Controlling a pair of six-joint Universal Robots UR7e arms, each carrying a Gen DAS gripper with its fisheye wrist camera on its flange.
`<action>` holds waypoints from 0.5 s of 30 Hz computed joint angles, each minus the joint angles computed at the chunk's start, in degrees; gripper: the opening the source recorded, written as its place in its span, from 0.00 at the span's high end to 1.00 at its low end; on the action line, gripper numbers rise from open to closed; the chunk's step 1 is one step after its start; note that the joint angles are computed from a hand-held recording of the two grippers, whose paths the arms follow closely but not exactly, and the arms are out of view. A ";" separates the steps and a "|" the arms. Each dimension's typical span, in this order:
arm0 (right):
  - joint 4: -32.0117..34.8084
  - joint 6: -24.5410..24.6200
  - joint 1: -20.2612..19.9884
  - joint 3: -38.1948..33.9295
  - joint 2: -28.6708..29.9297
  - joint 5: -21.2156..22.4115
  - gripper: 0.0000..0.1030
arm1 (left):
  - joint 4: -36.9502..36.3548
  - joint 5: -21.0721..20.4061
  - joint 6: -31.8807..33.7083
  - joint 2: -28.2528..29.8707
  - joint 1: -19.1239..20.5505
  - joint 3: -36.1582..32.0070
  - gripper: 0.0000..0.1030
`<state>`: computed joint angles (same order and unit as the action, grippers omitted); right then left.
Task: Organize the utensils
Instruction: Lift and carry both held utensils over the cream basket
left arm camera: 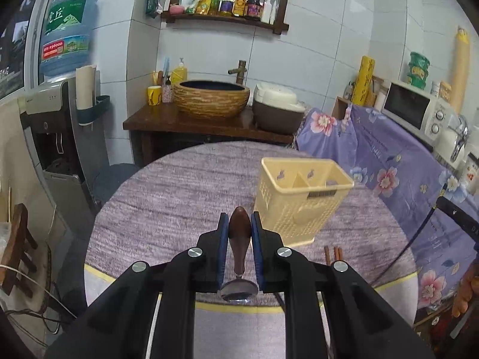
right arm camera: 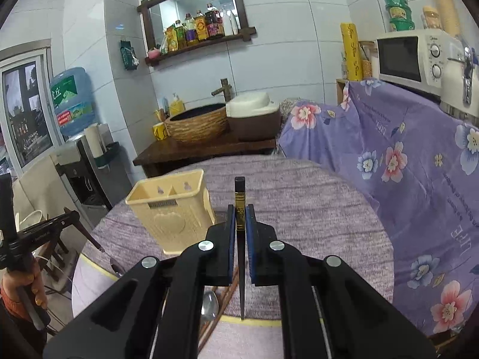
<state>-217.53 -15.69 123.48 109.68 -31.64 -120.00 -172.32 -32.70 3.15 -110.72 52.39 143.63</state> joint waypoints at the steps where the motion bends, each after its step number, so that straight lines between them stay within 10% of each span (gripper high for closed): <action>1: 0.36 -0.62 0.35 -1.02 0.00 0.14 0.92 | 0.28 0.18 0.21 -0.27 -0.56 -0.84 0.84; 8: 6.44 -4.58 4.54 -12.91 -0.15 1.22 0.92 | -5.37 5.19 9.14 3.29 -8.34 -9.27 0.84; 15: 11.63 -4.93 7.14 -24.84 3.06 3.69 0.92 | -14.50 1.87 14.66 12.50 -7.59 -16.73 0.84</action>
